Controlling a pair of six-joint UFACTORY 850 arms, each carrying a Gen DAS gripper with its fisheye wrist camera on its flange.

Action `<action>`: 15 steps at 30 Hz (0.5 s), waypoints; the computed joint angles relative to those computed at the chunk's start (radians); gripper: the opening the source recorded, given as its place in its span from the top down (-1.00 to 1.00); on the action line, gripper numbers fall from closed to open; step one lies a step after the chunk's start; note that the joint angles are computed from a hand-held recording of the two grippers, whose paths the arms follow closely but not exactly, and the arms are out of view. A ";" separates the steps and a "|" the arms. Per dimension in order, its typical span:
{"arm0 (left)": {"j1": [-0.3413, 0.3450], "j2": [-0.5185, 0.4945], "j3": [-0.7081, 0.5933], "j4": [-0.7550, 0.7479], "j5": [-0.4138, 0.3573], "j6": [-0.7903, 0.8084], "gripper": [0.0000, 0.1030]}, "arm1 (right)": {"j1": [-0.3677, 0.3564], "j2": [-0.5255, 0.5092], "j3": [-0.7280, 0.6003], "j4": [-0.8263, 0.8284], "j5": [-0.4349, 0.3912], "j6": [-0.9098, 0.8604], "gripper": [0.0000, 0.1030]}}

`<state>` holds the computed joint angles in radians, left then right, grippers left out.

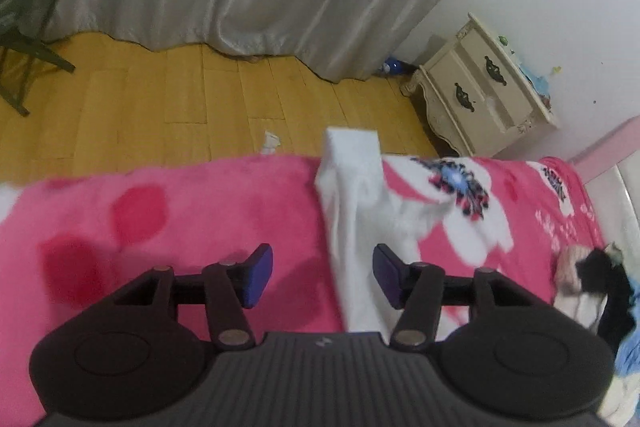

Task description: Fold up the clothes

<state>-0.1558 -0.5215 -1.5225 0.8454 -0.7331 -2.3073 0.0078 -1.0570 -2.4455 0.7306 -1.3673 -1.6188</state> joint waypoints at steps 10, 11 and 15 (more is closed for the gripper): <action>0.116 0.000 0.065 0.012 0.182 -0.090 -0.12 | 0.149 0.009 0.127 0.295 0.220 -0.554 -0.93; 0.121 -0.005 0.066 0.026 0.192 -0.099 -0.12 | 0.167 -0.002 0.123 0.304 0.229 -0.557 -0.91; 0.141 -0.026 0.068 0.097 0.235 -0.189 -0.10 | 0.221 -0.003 0.184 0.364 0.320 -0.669 -0.36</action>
